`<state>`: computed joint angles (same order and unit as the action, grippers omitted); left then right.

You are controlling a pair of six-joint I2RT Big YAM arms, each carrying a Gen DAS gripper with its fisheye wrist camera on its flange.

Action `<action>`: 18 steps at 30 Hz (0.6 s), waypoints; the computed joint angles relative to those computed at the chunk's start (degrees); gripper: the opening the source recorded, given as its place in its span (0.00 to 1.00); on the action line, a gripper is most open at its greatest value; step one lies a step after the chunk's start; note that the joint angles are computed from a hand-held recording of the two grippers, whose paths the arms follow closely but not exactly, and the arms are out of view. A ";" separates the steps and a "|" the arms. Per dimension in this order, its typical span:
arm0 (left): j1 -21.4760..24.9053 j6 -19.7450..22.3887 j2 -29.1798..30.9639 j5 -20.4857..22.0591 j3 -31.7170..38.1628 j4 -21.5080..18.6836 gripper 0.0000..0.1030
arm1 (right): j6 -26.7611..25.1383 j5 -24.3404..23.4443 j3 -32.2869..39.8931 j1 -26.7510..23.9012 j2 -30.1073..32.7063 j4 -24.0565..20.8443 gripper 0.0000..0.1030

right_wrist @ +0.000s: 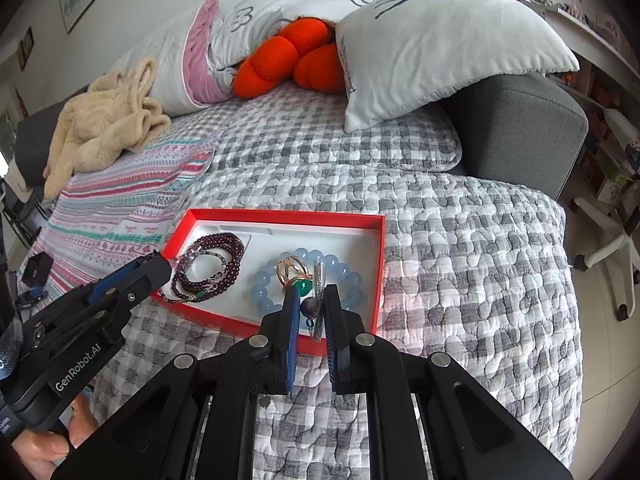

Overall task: Organize jewelry
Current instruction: 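Carry the clip and silver pin into the red box and open both tools, then withdraw both open tools from the box toward the rings on the quilt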

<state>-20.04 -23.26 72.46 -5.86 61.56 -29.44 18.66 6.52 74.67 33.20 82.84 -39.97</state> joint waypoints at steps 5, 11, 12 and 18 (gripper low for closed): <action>-0.35 -0.05 0.62 -0.34 0.60 -0.81 0.36 | -0.39 -0.41 0.43 -0.61 0.80 0.08 0.12; -0.75 -0.50 -0.67 -1.33 0.30 -2.27 0.42 | -0.34 -1.24 0.19 -0.79 0.88 1.04 0.13; -0.93 -0.40 -1.04 -1.71 0.12 -2.58 0.45 | -0.07 -1.25 0.25 -0.79 0.87 0.82 0.13; -1.63 -0.76 -3.39 -3.94 -1.30 -4.87 0.58 | 1.49 -1.47 -1.29 -0.88 -1.34 1.42 0.38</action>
